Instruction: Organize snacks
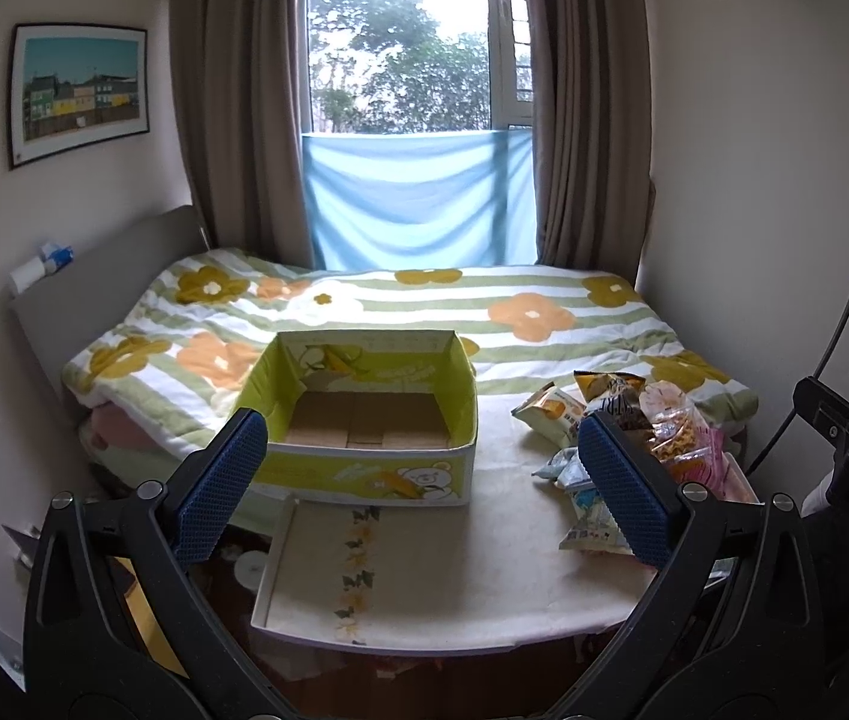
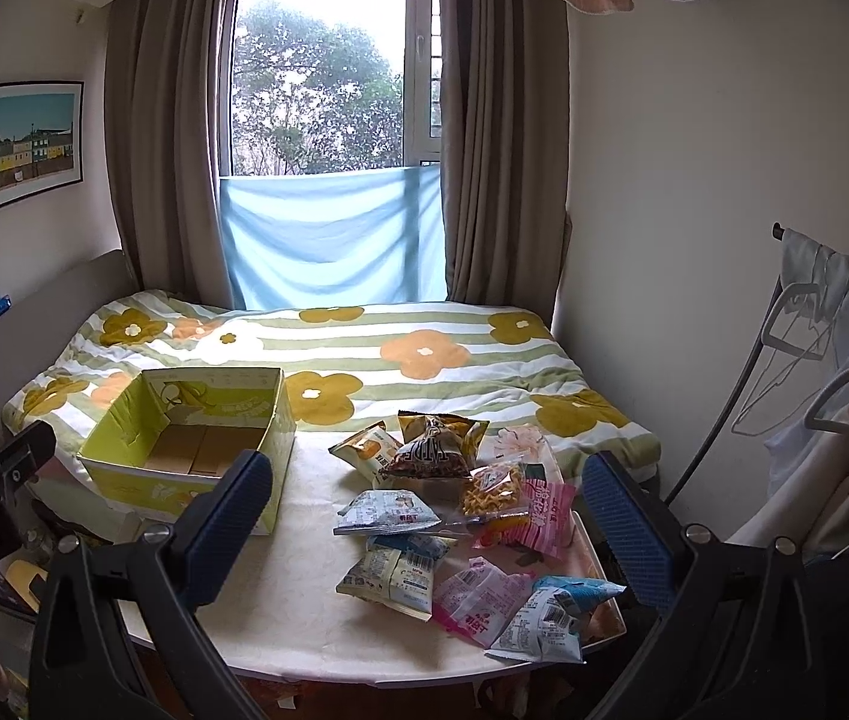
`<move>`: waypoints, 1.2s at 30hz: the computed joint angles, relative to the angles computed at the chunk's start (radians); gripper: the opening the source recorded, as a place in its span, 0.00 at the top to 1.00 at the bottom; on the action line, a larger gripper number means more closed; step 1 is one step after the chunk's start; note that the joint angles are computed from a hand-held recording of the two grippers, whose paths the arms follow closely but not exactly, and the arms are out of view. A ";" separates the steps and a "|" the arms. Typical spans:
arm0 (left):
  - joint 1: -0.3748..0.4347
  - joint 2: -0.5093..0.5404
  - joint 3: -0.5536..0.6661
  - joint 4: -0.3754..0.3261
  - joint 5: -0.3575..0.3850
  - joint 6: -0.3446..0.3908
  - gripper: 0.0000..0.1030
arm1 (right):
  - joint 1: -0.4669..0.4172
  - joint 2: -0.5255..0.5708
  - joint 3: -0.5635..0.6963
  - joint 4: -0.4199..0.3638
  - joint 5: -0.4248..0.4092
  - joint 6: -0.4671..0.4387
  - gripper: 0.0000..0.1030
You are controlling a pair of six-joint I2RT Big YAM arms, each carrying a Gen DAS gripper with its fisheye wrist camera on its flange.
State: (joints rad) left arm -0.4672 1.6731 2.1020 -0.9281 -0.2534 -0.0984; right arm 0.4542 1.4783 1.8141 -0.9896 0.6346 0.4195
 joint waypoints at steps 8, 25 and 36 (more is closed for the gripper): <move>-0.005 0.010 0.015 -0.001 0.003 0.000 0.00 | -0.007 -0.005 -0.007 0.008 -0.005 0.003 0.00; -0.015 0.006 0.005 0.007 -0.012 -0.012 0.00 | -0.009 -0.019 -0.032 0.032 -0.007 -0.008 0.00; -0.012 0.003 -0.002 0.014 -0.016 -0.016 0.01 | -0.010 -0.019 -0.040 0.052 -0.018 -0.017 0.00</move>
